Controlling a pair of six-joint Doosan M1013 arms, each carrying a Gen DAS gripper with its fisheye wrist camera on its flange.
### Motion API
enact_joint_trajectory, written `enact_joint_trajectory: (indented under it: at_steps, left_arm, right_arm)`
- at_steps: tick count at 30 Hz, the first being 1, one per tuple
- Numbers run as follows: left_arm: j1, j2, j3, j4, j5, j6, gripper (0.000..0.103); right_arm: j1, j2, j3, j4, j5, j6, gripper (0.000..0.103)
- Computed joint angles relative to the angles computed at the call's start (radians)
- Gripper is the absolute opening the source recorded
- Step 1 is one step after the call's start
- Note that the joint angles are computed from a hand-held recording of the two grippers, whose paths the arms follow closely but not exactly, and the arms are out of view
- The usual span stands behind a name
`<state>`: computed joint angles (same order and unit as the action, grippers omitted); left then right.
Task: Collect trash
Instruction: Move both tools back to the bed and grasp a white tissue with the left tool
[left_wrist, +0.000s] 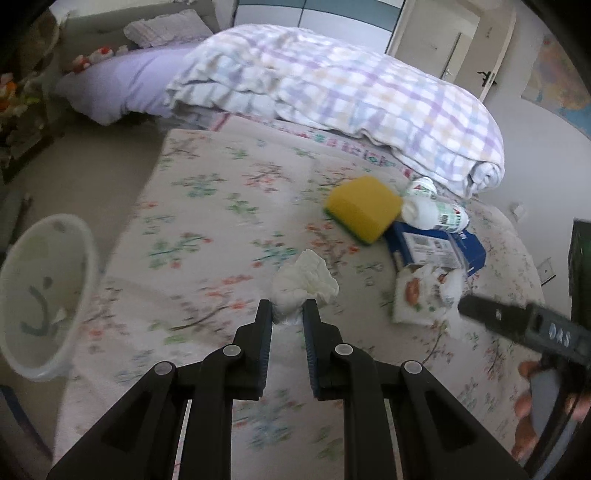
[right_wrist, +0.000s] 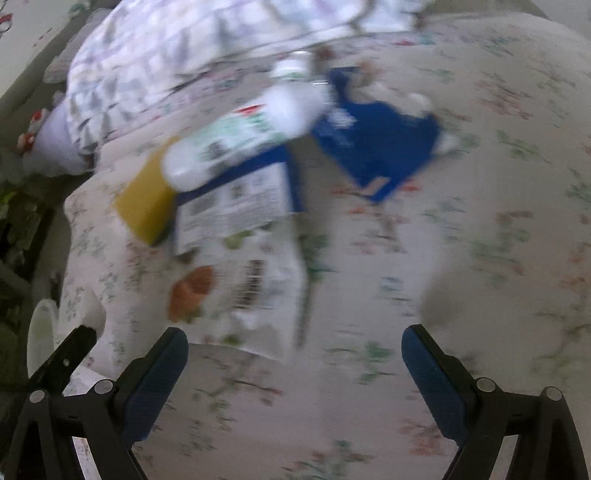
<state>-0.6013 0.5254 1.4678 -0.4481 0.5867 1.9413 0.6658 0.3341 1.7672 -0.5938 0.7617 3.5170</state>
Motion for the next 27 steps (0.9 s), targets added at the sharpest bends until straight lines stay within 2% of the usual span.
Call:
enact_joint_trajectory:
  at_steps: [1, 9, 12, 15, 18, 24, 27]
  left_arm:
    - [0.006, -0.006, 0.008, 0.010, -0.005, -0.002, 0.018]
    - [0.040, -0.034, 0.051, 0.052, -0.026, -0.005, 0.018]
    - [0.044, -0.040, 0.062, 0.081, -0.037, -0.012, 0.018]
    - [0.047, -0.045, 0.070, 0.093, -0.043, -0.011, 0.018]
    - [0.052, -0.050, 0.076, 0.094, -0.045, -0.012, 0.018]
    - [0.065, -0.059, 0.085, 0.067, -0.049, -0.001, 0.018]
    - [0.070, -0.062, 0.088, 0.052, -0.050, 0.005, 0.018]
  right_arm:
    - [0.002, 0.010, -0.014, -0.012, 0.016, 0.001, 0.103]
    - [-0.001, 0.088, -0.121, 0.012, 0.104, -0.080, 0.103]
    - [-0.004, 0.125, -0.167, 0.067, 0.188, -0.148, 0.103]
    - [-0.012, 0.150, -0.189, 0.120, 0.216, -0.213, 0.103]
    - [-0.008, 0.189, -0.239, 0.128, 0.309, -0.301, 0.103]
    - [-0.011, 0.188, -0.233, 0.130, 0.298, -0.310, 0.102]
    - [0.001, 0.173, -0.216, 0.117, 0.305, -0.286, 0.092]
